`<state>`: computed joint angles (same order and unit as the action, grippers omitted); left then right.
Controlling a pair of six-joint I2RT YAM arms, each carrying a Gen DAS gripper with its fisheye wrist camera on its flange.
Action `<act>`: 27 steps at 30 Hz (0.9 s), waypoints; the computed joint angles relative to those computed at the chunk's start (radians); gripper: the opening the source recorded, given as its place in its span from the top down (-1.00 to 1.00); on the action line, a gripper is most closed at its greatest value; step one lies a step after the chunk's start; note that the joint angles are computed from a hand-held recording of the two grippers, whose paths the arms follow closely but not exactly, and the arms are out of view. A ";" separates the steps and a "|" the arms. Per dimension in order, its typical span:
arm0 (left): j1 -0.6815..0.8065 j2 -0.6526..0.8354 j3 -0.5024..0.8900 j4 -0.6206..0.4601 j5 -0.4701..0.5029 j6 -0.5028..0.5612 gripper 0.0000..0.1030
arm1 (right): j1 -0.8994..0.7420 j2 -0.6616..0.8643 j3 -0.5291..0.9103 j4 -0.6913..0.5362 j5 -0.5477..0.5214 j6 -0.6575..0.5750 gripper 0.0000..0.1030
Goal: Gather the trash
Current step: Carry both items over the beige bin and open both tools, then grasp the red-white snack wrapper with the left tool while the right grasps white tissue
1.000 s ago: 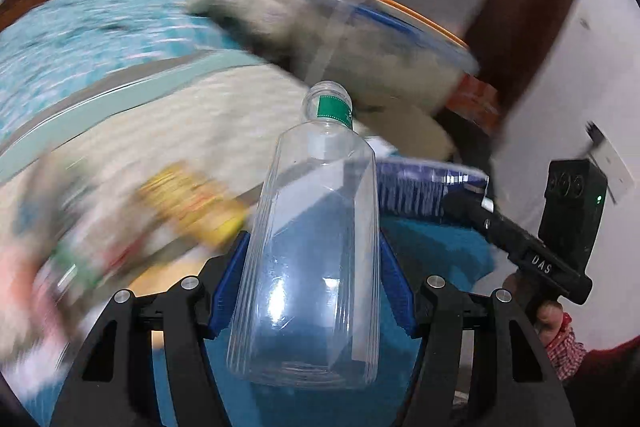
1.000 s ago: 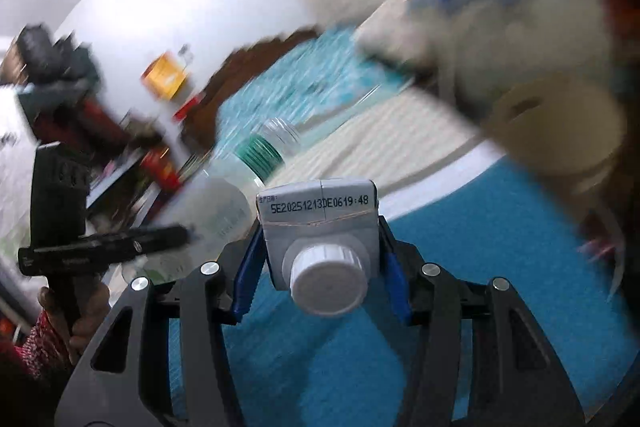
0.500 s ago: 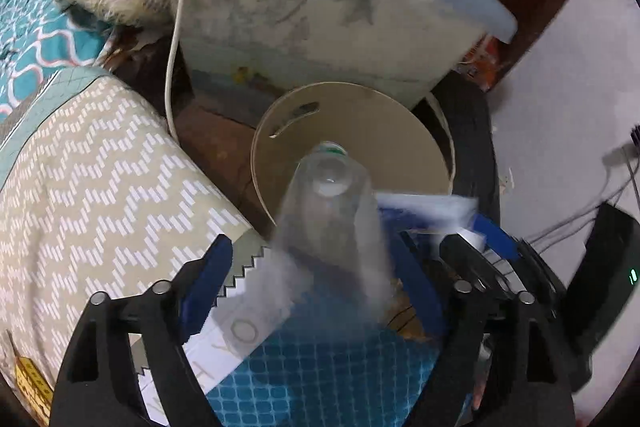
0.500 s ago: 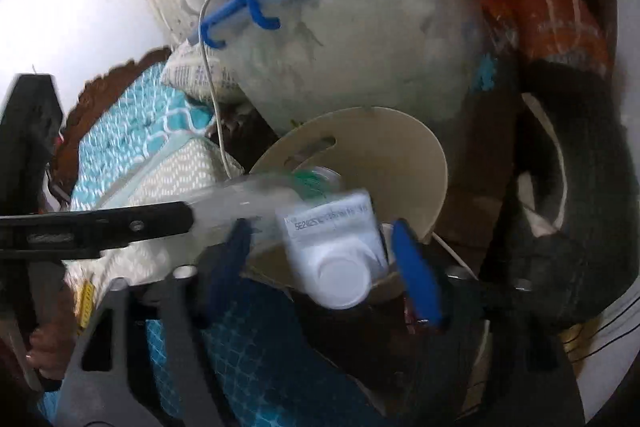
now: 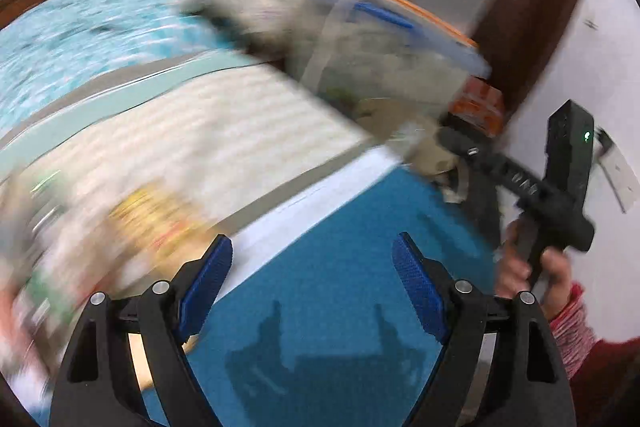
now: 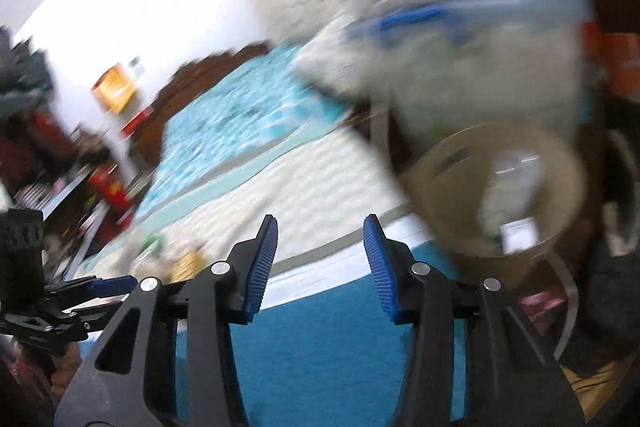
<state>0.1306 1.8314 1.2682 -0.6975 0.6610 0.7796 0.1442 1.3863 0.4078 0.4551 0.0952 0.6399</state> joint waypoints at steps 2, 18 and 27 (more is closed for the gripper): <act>0.134 0.006 0.001 0.036 -0.021 0.018 -0.52 | 0.087 0.097 0.084 -0.006 -0.014 0.010 0.05; 0.363 0.356 0.253 0.235 -0.214 -0.133 -0.24 | 0.406 0.969 1.341 -0.629 -0.060 -0.050 -0.35; 0.551 0.318 0.287 -0.009 0.003 0.106 0.49 | 0.451 0.727 0.974 -0.361 -0.062 -0.056 0.57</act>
